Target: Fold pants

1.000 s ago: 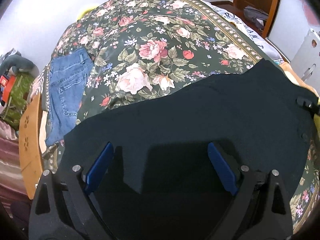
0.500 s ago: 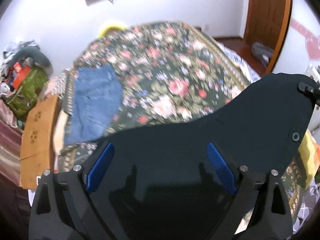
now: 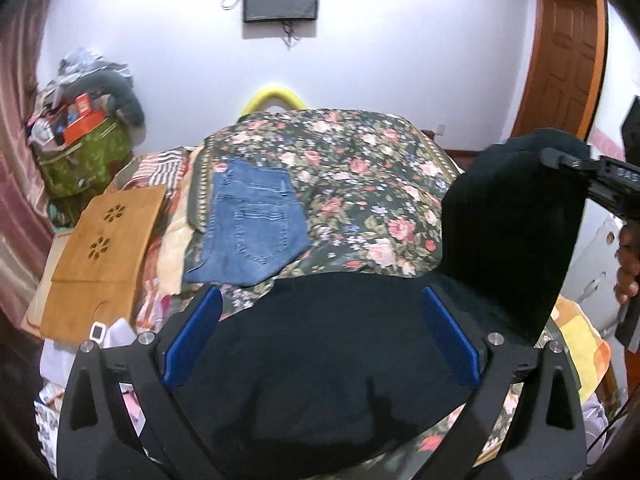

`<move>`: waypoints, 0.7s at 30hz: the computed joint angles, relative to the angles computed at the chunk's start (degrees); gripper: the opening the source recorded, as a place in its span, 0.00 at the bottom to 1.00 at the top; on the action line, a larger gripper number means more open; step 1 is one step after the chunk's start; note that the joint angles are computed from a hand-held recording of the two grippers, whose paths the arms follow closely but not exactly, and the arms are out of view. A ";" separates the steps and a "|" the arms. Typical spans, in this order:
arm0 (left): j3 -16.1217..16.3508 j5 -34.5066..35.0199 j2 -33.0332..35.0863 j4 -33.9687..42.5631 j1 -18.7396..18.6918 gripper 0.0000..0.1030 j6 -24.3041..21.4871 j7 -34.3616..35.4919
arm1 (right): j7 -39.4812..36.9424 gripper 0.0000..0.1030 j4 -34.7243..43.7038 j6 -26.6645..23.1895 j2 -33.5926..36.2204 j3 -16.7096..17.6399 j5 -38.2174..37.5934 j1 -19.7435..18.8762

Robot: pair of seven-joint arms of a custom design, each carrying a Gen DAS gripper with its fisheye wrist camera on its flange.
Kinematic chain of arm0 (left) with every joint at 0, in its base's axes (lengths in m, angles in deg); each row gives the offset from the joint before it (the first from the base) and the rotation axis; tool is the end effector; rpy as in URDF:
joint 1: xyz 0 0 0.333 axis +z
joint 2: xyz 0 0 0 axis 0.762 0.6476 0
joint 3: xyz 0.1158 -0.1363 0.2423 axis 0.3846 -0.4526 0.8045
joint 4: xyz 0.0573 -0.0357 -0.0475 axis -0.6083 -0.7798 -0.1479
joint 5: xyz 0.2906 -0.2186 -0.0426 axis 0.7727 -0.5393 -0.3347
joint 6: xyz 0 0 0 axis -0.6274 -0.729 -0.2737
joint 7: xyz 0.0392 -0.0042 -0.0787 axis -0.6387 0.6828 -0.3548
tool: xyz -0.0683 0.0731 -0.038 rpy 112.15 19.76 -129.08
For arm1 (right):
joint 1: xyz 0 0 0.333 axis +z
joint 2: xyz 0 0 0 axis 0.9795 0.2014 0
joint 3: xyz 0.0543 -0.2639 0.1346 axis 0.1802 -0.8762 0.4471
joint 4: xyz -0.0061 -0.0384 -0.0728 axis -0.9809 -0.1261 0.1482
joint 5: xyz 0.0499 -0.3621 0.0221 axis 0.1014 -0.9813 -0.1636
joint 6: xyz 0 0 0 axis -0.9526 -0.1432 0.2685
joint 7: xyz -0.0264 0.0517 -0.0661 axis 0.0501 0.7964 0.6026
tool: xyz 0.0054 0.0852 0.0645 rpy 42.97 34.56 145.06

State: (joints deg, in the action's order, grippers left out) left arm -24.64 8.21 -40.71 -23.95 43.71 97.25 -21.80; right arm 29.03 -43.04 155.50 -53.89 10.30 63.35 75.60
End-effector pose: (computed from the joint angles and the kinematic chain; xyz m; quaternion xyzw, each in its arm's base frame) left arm 0.5367 -0.1591 0.6845 -0.6567 0.6376 -0.2949 0.2743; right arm 0.6220 0.0052 0.6888 -0.6689 0.5197 -0.0579 0.5284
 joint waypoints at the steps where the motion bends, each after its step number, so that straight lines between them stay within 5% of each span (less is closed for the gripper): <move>1: 0.26 0.24 -1.09 -1.32 0.27 0.97 0.22 -0.46 | 0.42 0.05 1.10 -0.52 0.94 0.66 -1.18 0.97; 7: 1.11 -0.58 -6.34 -8.31 2.27 0.97 0.73 -1.98 | 1.17 0.05 1.80 -4.46 4.06 3.51 -6.25 4.70; 16: 1.45 -3.24 -9.80 -14.02 4.49 0.97 0.39 -2.46 | -2.16 0.10 -9.92 -6.08 0.04 4.53 -14.91 10.79; 19: 1.40 -3.76 -9.82 -14.28 4.71 0.97 0.41 -2.35 | -2.58 0.19 -11.15 -7.92 -0.59 4.05 -17.25 11.76; 21: 1.29 -3.86 -9.39 -13.85 4.74 0.97 0.32 -2.00 | -2.97 0.37 -9.86 -11.48 -0.31 3.64 -16.86 11.34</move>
